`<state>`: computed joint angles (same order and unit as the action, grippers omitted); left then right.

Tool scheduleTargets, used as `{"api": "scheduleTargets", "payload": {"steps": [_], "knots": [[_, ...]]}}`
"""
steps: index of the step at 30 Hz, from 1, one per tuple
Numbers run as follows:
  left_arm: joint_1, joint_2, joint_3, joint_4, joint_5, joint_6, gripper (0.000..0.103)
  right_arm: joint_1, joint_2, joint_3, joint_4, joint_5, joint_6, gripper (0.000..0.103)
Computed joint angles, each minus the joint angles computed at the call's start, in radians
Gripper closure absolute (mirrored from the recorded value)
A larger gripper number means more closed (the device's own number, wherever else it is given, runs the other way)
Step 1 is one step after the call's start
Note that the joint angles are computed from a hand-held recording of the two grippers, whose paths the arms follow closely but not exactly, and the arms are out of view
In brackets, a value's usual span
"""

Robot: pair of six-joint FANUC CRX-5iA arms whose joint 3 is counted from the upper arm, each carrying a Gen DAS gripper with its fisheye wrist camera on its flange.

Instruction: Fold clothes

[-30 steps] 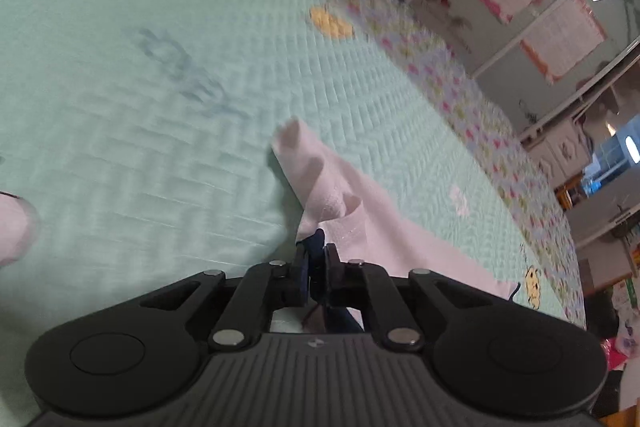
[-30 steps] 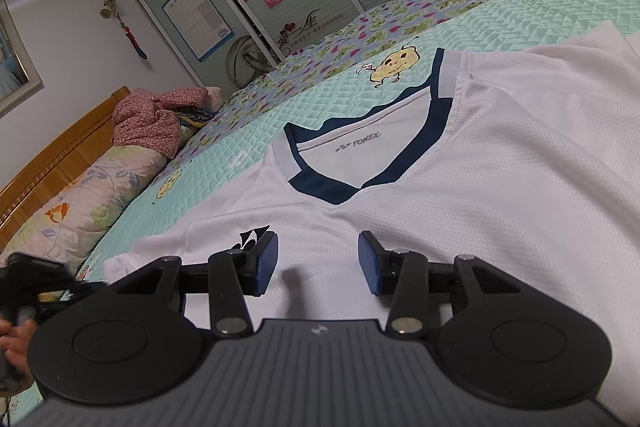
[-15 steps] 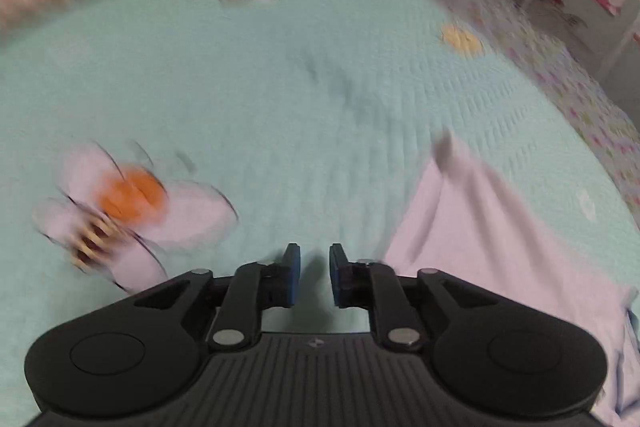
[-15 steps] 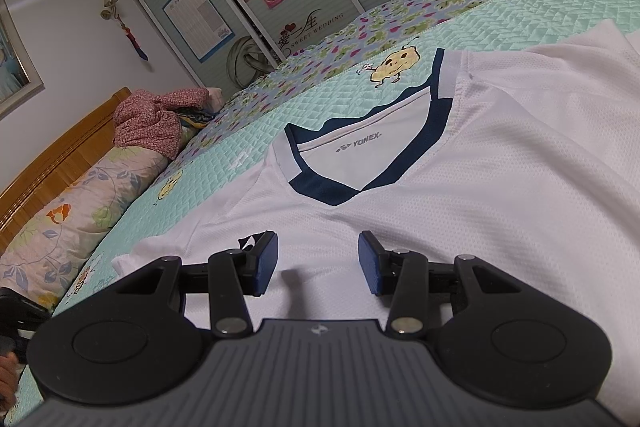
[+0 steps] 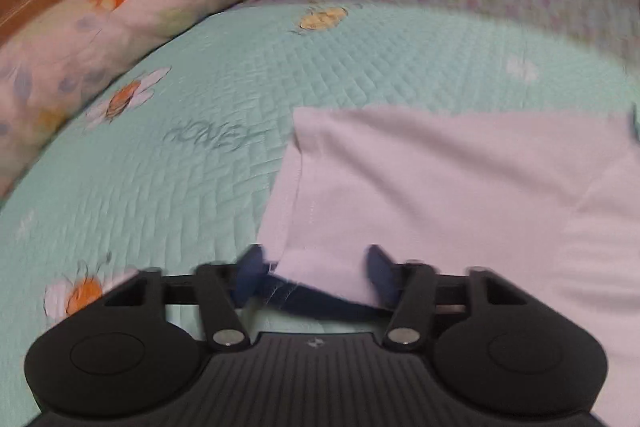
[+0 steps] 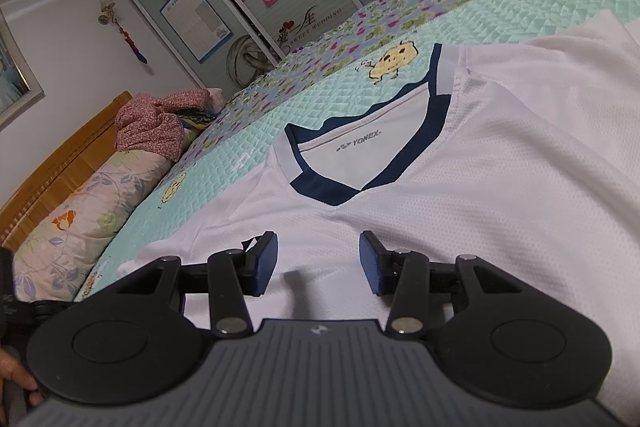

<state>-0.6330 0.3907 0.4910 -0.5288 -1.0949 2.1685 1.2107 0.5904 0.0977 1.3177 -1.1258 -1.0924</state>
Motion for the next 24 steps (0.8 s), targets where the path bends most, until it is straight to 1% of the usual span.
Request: {"api": "scheduleTargets", "payload": {"steps": [1, 3, 4, 6, 7, 8, 9, 10, 11, 12, 13, 14, 15, 16, 18, 21, 22, 23, 24], "knots": [[0.005, -0.04, -0.048, 0.038, 0.053, 0.005, 0.057, -0.002, -0.012, -0.012, 0.0, 0.018, -0.015, 0.055], [-0.009, -0.093, -0.115, 0.115, 0.128, -0.058, 0.056, 0.004, -0.065, -0.049, -0.024, 0.065, -0.054, 0.055], [-0.009, -0.112, -0.156, 0.19, 0.181, -0.134, 0.054, 0.026, -0.093, -0.079, -0.017, 0.037, -0.099, 0.055], [-0.001, -0.137, -0.236, 0.374, 0.257, -0.303, 0.054, 0.078, -0.144, -0.127, -0.016, -0.039, -0.179, 0.055], [-0.003, -0.14, -0.259, 0.446, 0.266, -0.355, 0.052, 0.127, -0.158, -0.134, -0.051, -0.137, -0.203, 0.053], [-0.008, -0.131, -0.263, 0.494, 0.251, -0.377, 0.05, 0.184, -0.17, -0.13, -0.114, -0.26, -0.217, 0.048], [-0.014, -0.121, -0.264, 0.54, 0.233, -0.396, 0.048, 0.236, -0.179, -0.124, -0.175, -0.374, -0.238, 0.044], [-0.017, -0.113, -0.268, 0.57, 0.216, -0.388, 0.048, 0.276, -0.19, -0.126, -0.238, -0.456, -0.268, 0.04], [-0.014, -0.104, -0.278, 0.605, 0.215, -0.381, 0.048, 0.316, -0.201, -0.126, -0.303, -0.537, -0.303, 0.04], [-0.012, -0.094, -0.287, 0.624, 0.214, -0.37, 0.048, 0.355, -0.211, -0.125, -0.369, -0.615, -0.343, 0.04], [-0.016, -0.087, -0.287, 0.612, 0.212, -0.347, 0.048, 0.393, -0.221, -0.123, -0.439, -0.691, -0.389, 0.039], [-0.028, -0.1, -0.306, 0.586, 0.236, -0.324, 0.047, 0.425, -0.246, -0.143, -0.495, -0.725, -0.442, 0.039], [-0.038, -0.109, -0.322, 0.568, 0.258, -0.316, 0.042, 0.436, -0.27, -0.182, -0.509, -0.708, -0.5, 0.039], [-0.041, -0.112, -0.335, 0.572, 0.276, -0.324, 0.036, 0.446, -0.298, -0.23, -0.512, -0.678, -0.551, 0.039], [-0.046, -0.11, -0.346, 0.581, 0.301, -0.343, 0.028, 0.441, -0.321, -0.291, -0.479, -0.647, -0.589, 0.039], [-0.057, -0.111, -0.336, 0.568, 0.281, -0.349, 0.02, 0.412, -0.343, -0.328, -0.446, -0.608, -0.59, 0.04], [-0.054, -0.106, -0.331, 0.579, 0.278, -0.347, 0.019, 0.404, -0.357, -0.343, -0.439, -0.578, -0.576, 0.047], [-0.049, -0.105, -0.333, 0.593, 0.279, -0.34, 0.018, 0.396, -0.371, -0.357, -0.431, -0.548, -0.562, 0.079], [-0.042, -0.103, -0.333, 0.609, 0.277, -0.336, 0.018, 0.389, -0.383, -0.37, -0.425, -0.52, -0.553, 0.1]]}}
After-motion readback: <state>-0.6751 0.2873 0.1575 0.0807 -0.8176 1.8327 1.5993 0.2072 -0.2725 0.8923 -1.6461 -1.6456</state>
